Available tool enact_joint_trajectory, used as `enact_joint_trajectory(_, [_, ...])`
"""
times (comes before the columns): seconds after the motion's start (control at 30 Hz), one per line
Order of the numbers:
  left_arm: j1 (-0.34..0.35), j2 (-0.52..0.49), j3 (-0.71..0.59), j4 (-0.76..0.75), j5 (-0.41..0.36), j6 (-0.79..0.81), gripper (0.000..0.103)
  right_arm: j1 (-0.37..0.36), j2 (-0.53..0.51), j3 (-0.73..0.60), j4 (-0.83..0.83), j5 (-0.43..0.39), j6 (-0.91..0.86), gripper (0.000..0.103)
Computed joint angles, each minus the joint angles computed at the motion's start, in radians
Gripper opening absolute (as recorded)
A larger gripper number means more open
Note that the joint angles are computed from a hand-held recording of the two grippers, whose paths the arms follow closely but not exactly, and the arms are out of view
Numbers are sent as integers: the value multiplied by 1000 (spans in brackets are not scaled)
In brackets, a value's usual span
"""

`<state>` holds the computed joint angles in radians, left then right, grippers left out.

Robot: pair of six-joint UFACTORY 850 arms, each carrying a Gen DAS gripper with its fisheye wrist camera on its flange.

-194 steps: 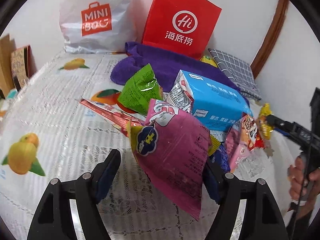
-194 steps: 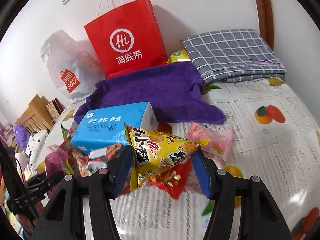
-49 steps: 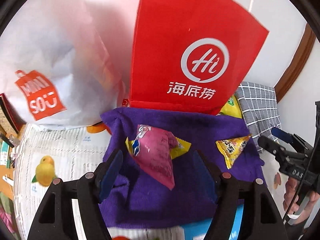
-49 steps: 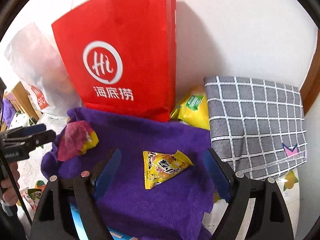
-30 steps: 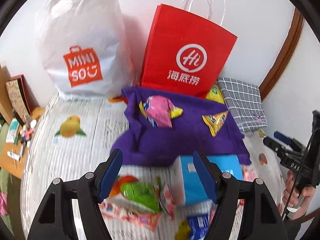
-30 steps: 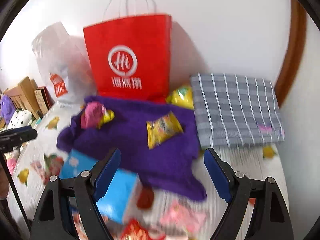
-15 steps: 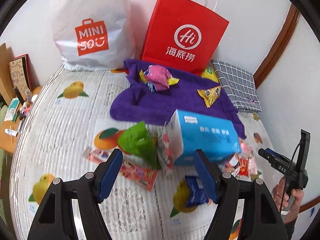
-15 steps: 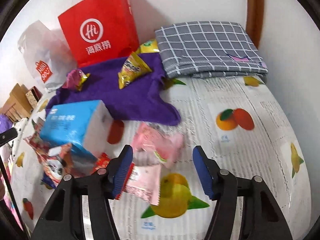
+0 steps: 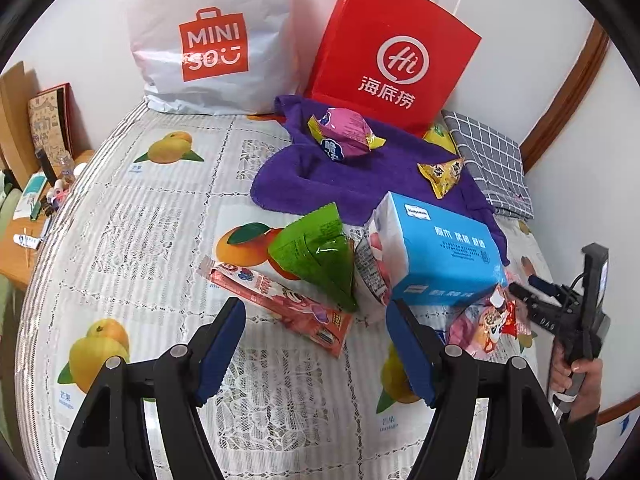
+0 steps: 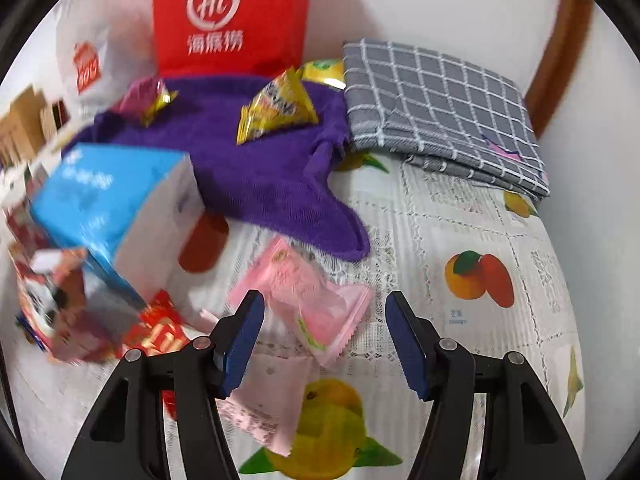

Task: Organize snacks
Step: 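Grasp the pink candy packet with the right tool while the left tool moves toward the stick snack, then grasp the red-and-pink stick snack with the left tool while the right tool lifts the candy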

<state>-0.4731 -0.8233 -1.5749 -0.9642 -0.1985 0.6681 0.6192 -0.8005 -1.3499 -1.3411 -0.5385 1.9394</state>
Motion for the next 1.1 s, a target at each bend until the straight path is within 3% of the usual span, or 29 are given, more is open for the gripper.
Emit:
enact_joint_trajectory(0.1, [0, -7, -10, -20, -13, 18, 71, -7, -15, -16, 16, -12, -38, 62])
enact_joint_trajectory(0.37, [-6, -22, -33, 15, -24, -9, 71, -40, -59, -78, 68, 58, -165, 64])
enact_joint_trajectory(0.47, [-3, -23, -29, 1, -27, 1, 71, -53, -39, -46, -5, 122, -62, 34])
enact_joint_trajectory(0.8, [12, -1, 24, -18, 21, 29, 71, -12, 91, 124, -256, 42, 371, 33])
enact_joint_trajectory(0.97, [18, -26, 5, 22, -3, -27, 71, 22, 133, 196, -320, 34, 529, 33])
enact_joint_trajectory(1.1, [30, -65, -28, -105, -49, 46, 71, 62, 150, 233, -325, 11, 571, 33])
